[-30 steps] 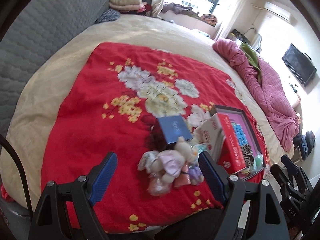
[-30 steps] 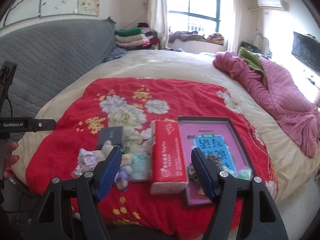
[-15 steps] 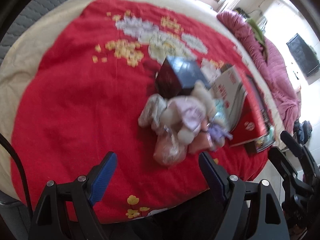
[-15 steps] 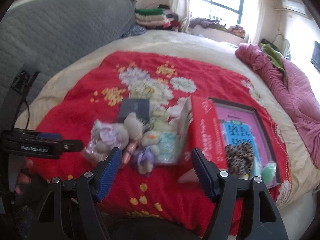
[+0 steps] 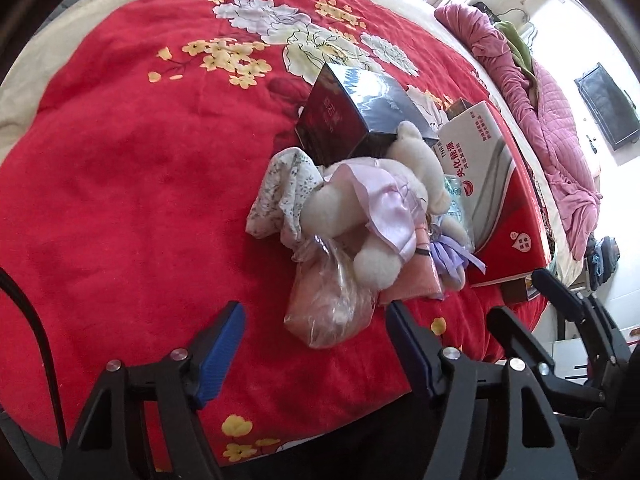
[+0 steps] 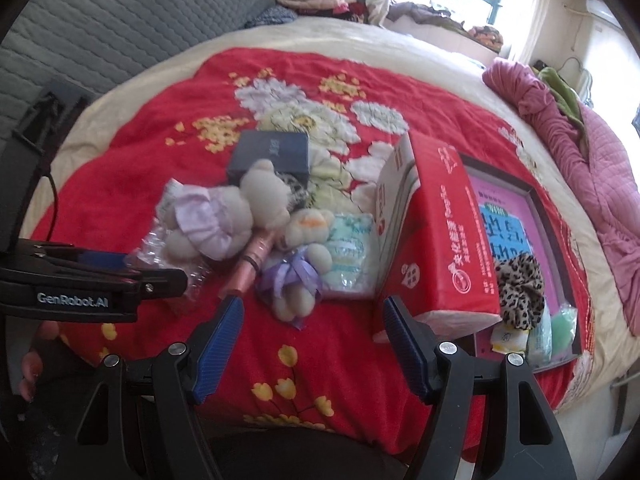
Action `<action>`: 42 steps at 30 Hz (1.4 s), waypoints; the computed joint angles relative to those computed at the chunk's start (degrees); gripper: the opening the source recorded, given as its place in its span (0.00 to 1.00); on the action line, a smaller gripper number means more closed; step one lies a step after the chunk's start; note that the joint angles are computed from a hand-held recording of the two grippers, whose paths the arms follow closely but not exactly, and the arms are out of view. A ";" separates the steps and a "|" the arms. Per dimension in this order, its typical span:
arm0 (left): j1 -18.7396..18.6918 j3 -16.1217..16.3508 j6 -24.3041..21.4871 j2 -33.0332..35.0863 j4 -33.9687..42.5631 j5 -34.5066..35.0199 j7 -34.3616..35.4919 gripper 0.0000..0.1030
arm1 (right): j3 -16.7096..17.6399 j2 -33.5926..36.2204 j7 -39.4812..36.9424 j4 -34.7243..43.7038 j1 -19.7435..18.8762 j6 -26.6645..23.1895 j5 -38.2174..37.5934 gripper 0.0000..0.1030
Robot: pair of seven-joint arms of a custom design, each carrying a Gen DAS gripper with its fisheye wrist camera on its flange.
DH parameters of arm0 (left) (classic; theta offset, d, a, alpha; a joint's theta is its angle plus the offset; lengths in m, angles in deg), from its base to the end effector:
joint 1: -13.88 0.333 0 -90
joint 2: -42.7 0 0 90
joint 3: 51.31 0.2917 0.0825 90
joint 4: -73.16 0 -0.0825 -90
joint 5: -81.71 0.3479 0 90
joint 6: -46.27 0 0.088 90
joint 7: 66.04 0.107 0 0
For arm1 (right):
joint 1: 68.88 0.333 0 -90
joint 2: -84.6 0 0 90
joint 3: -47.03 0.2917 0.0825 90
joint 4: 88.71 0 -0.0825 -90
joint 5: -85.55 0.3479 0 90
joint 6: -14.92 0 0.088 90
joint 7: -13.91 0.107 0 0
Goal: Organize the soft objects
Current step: 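Grasp the clear bag with pink contents with the left tool while the right tool grasps the purple-bow teddy bear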
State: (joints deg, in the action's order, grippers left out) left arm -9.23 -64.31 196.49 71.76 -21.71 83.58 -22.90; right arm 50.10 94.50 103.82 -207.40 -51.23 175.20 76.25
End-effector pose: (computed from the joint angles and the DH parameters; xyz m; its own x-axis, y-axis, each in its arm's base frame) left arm 0.5577 -0.3792 0.3724 0.1485 -0.9103 0.3865 -0.9333 -0.2583 -0.2496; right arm 0.5454 0.2131 0.4086 0.4442 -0.8881 0.1181 -0.7360 -0.4369 -0.5171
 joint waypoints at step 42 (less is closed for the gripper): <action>2.68 -1.30 12.18 -6.35 -11.25 -7.89 3.75 0.42 | 1.59 1.65 -3.69 1.23 -1.83 1.22 8.53 0.18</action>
